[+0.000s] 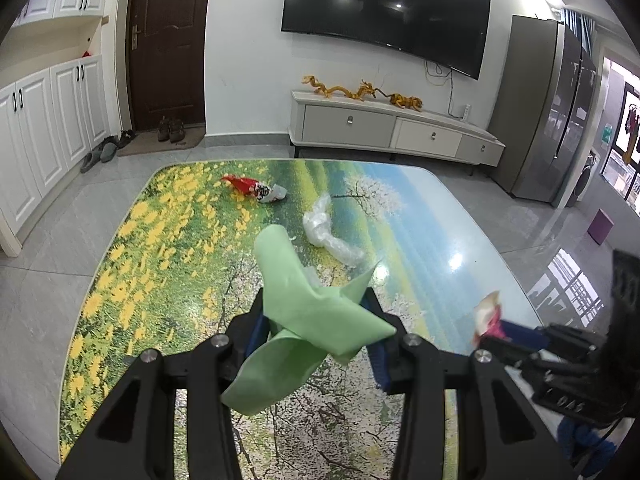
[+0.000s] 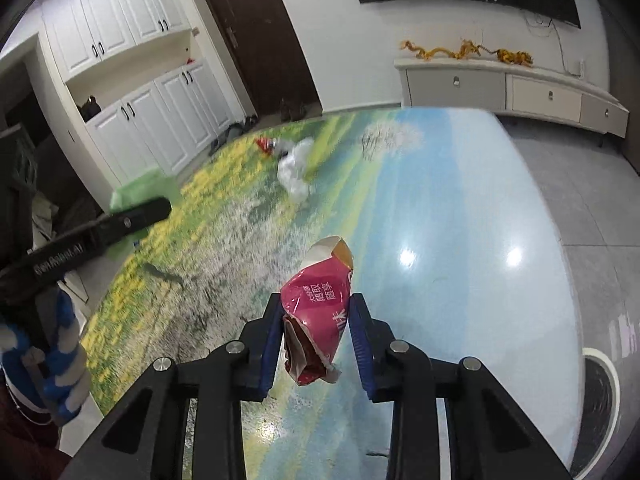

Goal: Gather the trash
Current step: 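Lift both bags and carry them from the table toward the bin, then open both grippers over the bin to drop the green and pink bags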

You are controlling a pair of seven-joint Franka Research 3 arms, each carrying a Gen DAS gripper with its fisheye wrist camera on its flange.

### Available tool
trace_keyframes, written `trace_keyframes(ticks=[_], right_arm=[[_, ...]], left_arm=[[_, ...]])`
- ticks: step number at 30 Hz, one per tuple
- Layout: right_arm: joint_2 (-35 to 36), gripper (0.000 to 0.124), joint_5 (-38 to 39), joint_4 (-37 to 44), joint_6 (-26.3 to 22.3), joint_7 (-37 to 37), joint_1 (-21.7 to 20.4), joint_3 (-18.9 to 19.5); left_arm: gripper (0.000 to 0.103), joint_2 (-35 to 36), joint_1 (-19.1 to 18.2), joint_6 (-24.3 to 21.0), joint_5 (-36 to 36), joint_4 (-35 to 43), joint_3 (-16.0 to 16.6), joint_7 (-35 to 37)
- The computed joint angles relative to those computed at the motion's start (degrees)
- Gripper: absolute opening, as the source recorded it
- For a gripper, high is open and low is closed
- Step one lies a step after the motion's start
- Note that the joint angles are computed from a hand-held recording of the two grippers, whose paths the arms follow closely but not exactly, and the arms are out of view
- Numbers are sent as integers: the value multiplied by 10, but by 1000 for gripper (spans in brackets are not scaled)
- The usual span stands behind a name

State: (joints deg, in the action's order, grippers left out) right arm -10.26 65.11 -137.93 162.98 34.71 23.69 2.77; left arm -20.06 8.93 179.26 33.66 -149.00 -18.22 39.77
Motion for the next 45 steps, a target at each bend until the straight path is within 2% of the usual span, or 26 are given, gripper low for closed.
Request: trace_keyframes(ticks=[4, 10, 16, 23, 27, 30, 34, 37, 39, 41, 45], right_arm=[[-25, 31, 17, -4, 8, -17, 2, -6], [-70, 31, 28, -23, 37, -34, 6, -19], [-116, 31, 30, -44, 68, -41, 6, -48], [-145, 31, 43, -68, 106, -59, 13, -93], [-145, 31, 74, -75, 121, -81, 15, -123], [-143, 31, 96, -79, 121, -94, 0, -137], [-138, 31, 87, -88, 119, -78, -41, -137], [-131, 31, 63, -95, 114, -53, -72, -136], [-121, 31, 39, -99, 115, -28, -91, -134], [-110, 31, 25, -100, 110, -10, -102, -141], [-76, 31, -4, -99, 104, 36, -129, -142]], left_arm=[[41, -14, 10, -13, 11, 3, -15, -11], [41, -33, 5, -40, 34, 13, -26, -24], [41, -24, -6, -59, 63, 38, -32, -39], [41, 30, -48, -88, 99, 93, -25, -39], [41, 81, -94, -104, 108, 140, -11, -22], [41, 130, -132, -114, 108, 187, -1, 0], [42, 208, -186, -124, 84, 261, 5, 54], [42, 264, -214, -121, 2, 308, -1, 148], [42, 300, -219, -123, -74, 339, -21, 230], [43, 348, -210, -138, -166, 383, -63, 330], [43, 414, -225, -173, -235, 454, -89, 420]])
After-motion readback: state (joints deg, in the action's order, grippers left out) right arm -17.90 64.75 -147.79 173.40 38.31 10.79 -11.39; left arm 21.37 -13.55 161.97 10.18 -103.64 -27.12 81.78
